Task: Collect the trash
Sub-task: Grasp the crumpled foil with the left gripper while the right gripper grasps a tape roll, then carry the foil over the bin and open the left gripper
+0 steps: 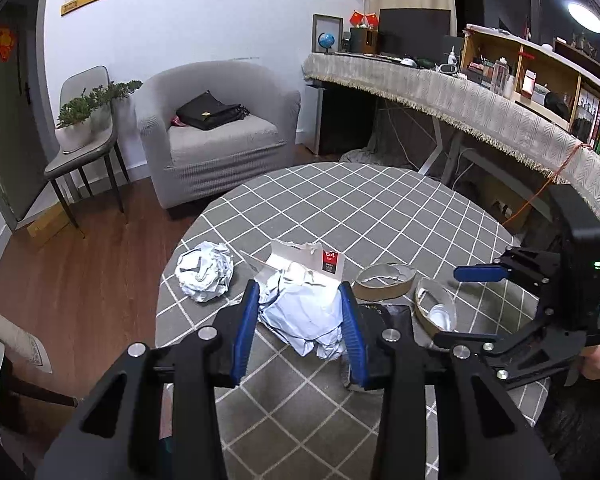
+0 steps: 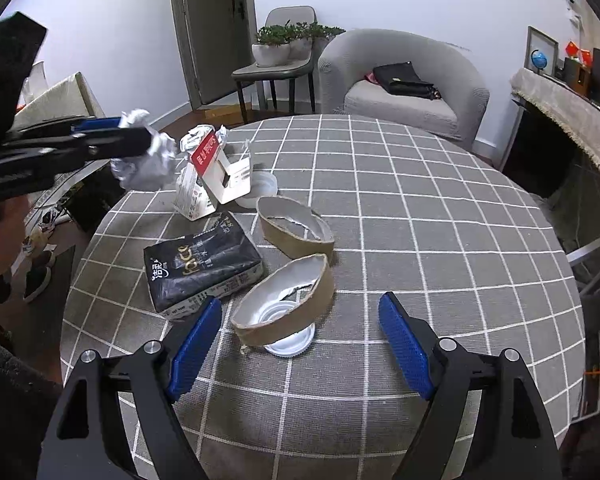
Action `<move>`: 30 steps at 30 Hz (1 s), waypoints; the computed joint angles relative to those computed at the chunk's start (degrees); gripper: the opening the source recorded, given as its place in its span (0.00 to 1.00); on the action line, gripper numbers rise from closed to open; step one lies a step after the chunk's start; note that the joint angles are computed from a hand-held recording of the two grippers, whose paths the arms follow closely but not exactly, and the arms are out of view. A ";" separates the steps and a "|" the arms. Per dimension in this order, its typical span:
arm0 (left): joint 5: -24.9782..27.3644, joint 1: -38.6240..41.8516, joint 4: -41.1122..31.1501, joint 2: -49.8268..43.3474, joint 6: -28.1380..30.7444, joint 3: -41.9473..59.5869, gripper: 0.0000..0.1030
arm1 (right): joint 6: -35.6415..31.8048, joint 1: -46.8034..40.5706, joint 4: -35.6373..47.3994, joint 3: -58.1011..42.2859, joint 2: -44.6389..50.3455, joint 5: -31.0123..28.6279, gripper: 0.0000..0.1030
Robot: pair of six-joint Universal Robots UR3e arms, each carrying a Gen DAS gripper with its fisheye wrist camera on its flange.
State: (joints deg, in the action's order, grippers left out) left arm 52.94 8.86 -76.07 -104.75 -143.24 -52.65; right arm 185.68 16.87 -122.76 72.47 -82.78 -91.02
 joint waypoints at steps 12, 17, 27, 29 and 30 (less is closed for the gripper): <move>-5.63 10.65 1.05 17.13 -0.27 -18.91 0.41 | -0.34 -0.67 2.62 -2.49 1.69 1.42 0.47; -7.34 16.97 1.13 25.03 0.17 -27.00 0.41 | -1.33 0.32 2.09 -2.10 1.25 0.06 0.38; -11.78 29.49 -3.17 32.93 3.26 -35.92 0.41 | -0.44 1.23 2.96 -3.45 0.48 -0.06 0.28; -13.00 31.83 -4.49 33.83 4.89 -37.36 0.41 | -0.05 1.11 2.99 -3.38 0.20 0.07 0.28; -13.73 33.12 -5.24 34.07 5.71 -38.13 0.41 | 0.26 1.14 2.92 -3.43 0.04 -0.12 0.28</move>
State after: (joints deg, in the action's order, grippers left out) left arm 39.21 41.98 -81.31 -70.68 -137.53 -90.78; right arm 185.95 18.01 -119.84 69.04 -82.74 -91.13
